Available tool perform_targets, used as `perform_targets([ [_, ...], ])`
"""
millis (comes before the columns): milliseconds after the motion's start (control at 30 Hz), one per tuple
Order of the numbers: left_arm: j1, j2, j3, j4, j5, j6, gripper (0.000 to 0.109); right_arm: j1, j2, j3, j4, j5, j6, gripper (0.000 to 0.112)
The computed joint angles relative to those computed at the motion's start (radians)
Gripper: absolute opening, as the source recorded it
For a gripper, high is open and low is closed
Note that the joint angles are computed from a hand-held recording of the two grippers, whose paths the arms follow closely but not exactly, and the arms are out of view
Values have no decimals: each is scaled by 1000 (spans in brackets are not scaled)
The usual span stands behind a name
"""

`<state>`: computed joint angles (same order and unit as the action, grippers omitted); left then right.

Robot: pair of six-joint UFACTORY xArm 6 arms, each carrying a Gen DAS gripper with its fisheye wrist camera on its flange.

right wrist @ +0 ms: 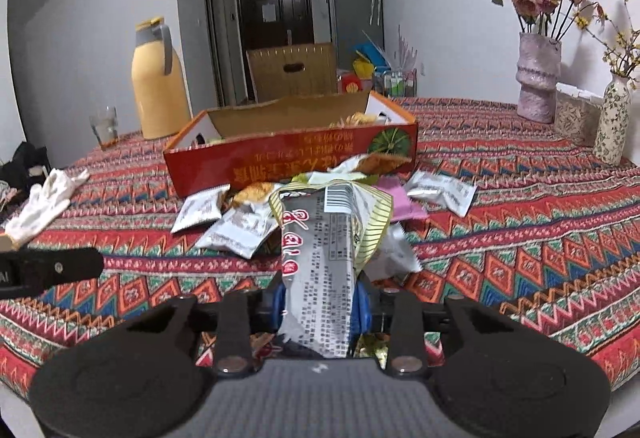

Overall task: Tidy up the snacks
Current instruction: 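Grasp the silver wafer bar with red lettering with the right tool, then grasp a white oat cookie packet with the left tool while the right holds the wafer bar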

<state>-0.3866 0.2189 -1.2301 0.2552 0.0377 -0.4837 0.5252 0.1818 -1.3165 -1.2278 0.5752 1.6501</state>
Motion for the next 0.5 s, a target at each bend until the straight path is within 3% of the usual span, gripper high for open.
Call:
perform_targets([
  [167, -11, 7, -29, 92, 40, -92, 103, -24, -45, 45, -75, -22, 62, 33],
  [500, -87, 9, -50, 100, 120, -117, 103, -70, -162, 192, -241, -57, 203, 33],
])
